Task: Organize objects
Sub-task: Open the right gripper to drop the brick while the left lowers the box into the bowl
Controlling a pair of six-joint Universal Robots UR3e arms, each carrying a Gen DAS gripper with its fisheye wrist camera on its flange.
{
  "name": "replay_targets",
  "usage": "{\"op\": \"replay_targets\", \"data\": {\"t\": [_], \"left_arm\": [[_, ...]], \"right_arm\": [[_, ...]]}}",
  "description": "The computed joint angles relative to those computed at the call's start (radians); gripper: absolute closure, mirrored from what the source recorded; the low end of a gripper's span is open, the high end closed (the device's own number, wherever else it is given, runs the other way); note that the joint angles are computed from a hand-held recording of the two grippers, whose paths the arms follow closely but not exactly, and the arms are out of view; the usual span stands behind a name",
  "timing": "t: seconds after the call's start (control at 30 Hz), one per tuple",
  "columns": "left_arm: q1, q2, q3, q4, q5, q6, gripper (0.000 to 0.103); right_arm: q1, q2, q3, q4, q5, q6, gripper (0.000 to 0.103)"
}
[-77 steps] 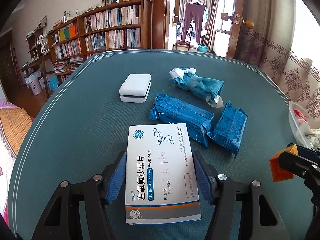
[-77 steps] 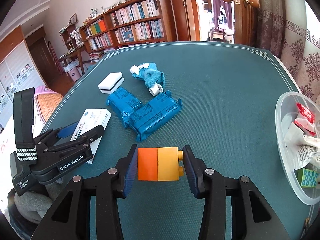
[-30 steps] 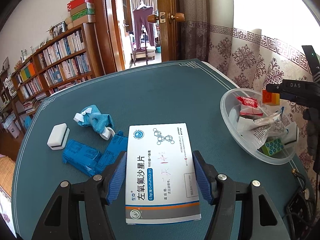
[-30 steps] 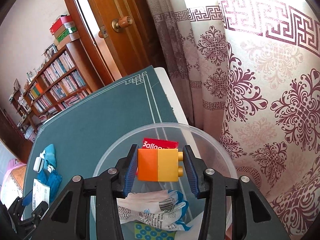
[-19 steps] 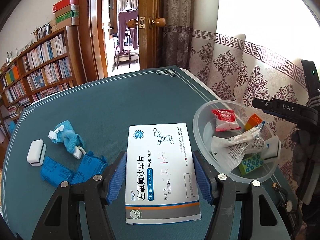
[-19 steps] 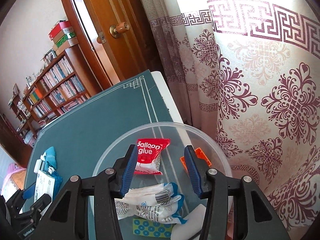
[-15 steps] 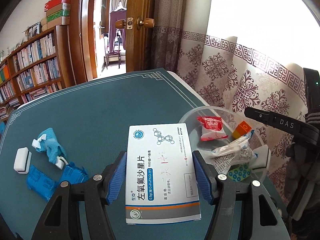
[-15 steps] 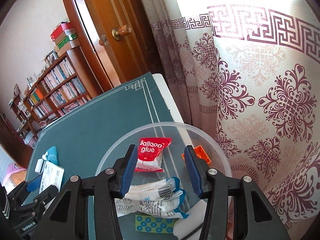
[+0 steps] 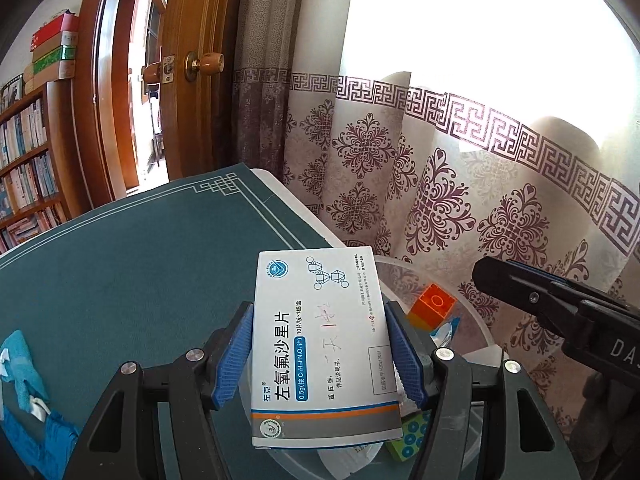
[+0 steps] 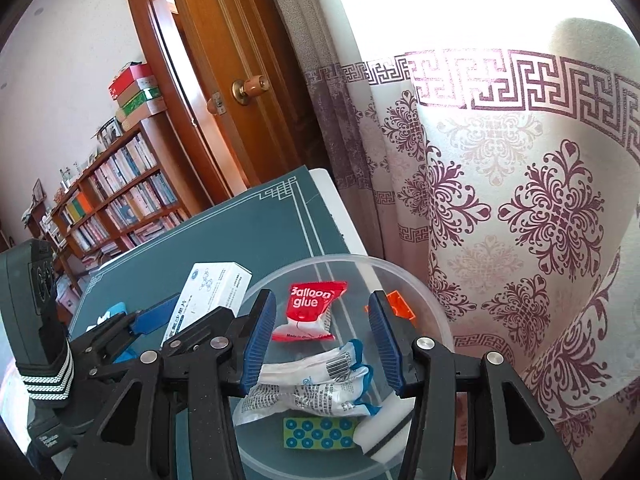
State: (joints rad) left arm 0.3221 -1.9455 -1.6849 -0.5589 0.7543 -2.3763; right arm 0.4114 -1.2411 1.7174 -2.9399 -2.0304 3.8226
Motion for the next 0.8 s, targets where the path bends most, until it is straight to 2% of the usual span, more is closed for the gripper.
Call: {"op": "replay_targets", "data": {"t": [0.07, 0.23, 0.53, 0.73, 0.8], "left_arm": [[-0.003, -0.021, -0.014, 0.067, -0.022, -0.034, 0.035], [0.013, -0.031, -0.014, 0.052, -0.058, -0.040, 0.023], [0.069, 0.010, -0.030, -0.018, -0.043, 0.024, 0.023], [0.104, 0.051, -0.109, 0.080, 0.002, 0.020, 0.023], [0.122, 0.064, -0.126, 0.075, -0.001, 0.037, 0.023]], "right_arm": [[0.005, -0.012, 0.015, -0.012, -0.031, 0.016, 0.053], [-0.006, -0.038, 0.050, -0.009, -0.018, 0.040, 0.053], [0.011, -0.035, 0.032, 0.018, -0.002, 0.061, 0.053], [0.048, -0.018, -0.008, 0.056, -0.018, 0.068, 0.053], [0.061, -0.011, -0.028, 0.077, -0.025, 0.069, 0.053]]}}
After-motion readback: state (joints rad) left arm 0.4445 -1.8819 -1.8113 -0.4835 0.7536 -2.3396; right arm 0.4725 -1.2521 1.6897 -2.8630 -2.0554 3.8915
